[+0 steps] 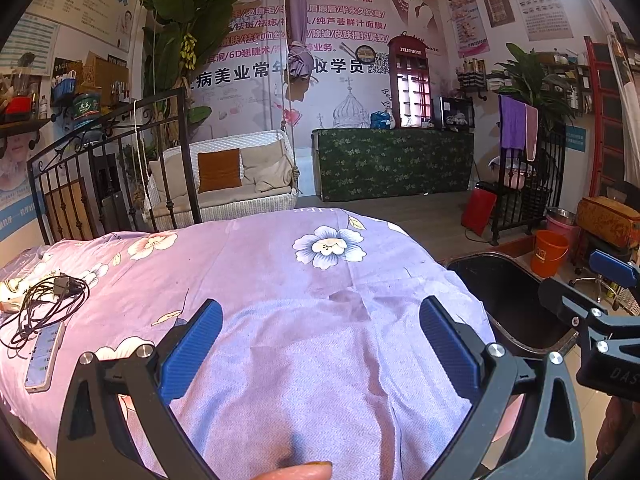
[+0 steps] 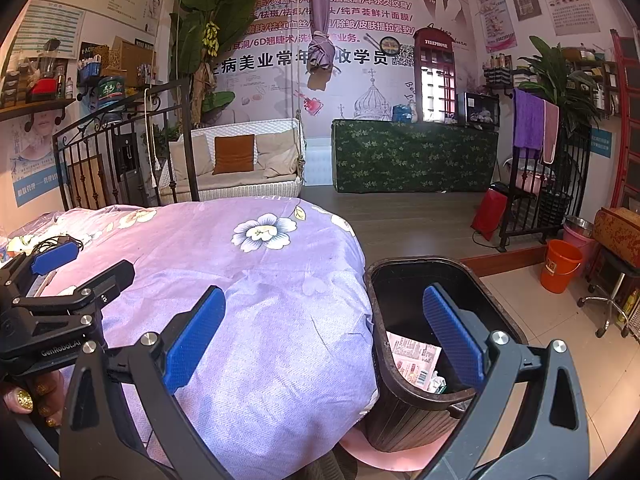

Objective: Collect trash

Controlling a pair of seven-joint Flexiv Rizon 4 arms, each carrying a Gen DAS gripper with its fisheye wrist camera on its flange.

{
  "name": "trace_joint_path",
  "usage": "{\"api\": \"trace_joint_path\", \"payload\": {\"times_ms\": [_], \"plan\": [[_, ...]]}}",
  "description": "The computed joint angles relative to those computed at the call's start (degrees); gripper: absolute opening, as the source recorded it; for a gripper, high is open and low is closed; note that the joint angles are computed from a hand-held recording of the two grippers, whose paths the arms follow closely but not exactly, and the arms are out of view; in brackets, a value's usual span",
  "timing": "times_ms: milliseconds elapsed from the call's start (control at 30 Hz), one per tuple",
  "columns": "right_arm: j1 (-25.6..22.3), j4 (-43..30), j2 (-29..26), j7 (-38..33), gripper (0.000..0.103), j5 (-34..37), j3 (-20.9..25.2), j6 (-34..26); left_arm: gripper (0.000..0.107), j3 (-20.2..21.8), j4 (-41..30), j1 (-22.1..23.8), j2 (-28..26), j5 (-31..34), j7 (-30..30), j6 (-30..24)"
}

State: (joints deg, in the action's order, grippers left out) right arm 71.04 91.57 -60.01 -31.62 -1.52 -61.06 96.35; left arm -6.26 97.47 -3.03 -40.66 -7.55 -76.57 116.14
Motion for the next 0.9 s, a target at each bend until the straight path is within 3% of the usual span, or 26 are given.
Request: {"api": "trace_joint_path", "payload": {"times_ms": [900], "plan": [[0.03, 0.09, -0.05, 0.03, 0.098, 0.14, -0.09, -0.06, 0.098, -0.38, -0.48, 0.23, 0.04, 0.51, -0.38, -0.49]]}}
